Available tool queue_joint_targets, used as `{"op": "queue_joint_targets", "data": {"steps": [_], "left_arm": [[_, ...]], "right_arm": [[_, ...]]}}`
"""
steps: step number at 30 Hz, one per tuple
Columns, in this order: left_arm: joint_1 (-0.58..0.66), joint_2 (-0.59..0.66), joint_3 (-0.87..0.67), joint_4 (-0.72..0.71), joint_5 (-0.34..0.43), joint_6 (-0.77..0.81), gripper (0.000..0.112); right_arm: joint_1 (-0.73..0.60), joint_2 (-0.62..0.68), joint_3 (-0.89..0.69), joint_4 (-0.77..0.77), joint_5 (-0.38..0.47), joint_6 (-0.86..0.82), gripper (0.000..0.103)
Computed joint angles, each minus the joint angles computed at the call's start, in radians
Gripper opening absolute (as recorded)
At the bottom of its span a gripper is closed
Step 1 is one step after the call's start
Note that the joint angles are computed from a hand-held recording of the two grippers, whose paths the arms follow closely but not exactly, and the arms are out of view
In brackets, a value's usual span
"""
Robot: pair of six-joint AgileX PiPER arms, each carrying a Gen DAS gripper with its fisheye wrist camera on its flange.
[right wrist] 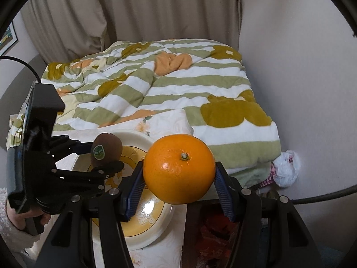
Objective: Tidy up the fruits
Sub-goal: 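Carry the kiwi and orange up toward the duck plate with both tools, then lower the kiwi onto the plate with the left tool while the right tool places the orange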
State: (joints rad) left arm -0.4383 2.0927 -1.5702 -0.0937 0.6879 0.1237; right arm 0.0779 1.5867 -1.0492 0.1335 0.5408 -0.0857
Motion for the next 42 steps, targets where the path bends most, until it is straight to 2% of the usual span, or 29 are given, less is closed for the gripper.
{"op": "queue_joint_targets", "data": {"steps": [5, 7, 8, 9, 10, 13, 25, 39, 42], "left_arm": [[-0.011, 0.03, -0.025, 0.014, 0.014, 0.002, 0.061], [-0.011, 0.027, -0.022, 0.015, 0.007, 0.001, 0.065], [-0.009, 0.017, -0.014, -0.001, 0.0, 0.011, 0.076], [-0.006, 0.005, -0.004, -0.014, -0.011, 0.016, 0.096], [-0.004, -0.009, 0.009, -0.021, -0.022, 0.016, 0.103], [0.002, -0.057, 0.046, -0.047, -0.044, 0.03, 0.103], [0.04, -0.276, 0.233, 0.068, -0.043, -0.139, 0.103], [0.087, -0.529, 0.484, 0.262, -0.022, -0.402, 0.103], [0.104, -0.566, 0.531, 0.268, -0.025, -0.435, 0.103]], "right_arm": [[-0.004, -0.001, 0.006, -0.003, 0.0, 0.022, 0.056], [-0.007, -0.006, 0.008, -0.002, 0.002, 0.027, 0.056], [-0.01, -0.009, 0.009, -0.001, 0.003, 0.028, 0.056], [-0.008, -0.014, 0.011, -0.005, 0.004, 0.035, 0.056], [-0.008, -0.018, 0.012, -0.006, 0.004, 0.038, 0.056], [-0.011, -0.036, 0.018, -0.015, 0.008, 0.046, 0.056], [-0.011, -0.075, 0.036, 0.051, 0.011, -0.103, 0.056], [0.086, 0.085, 0.024, 0.2, -0.069, -0.397, 0.056], [0.114, 0.125, 0.023, 0.141, -0.098, -0.38, 0.056]]}}
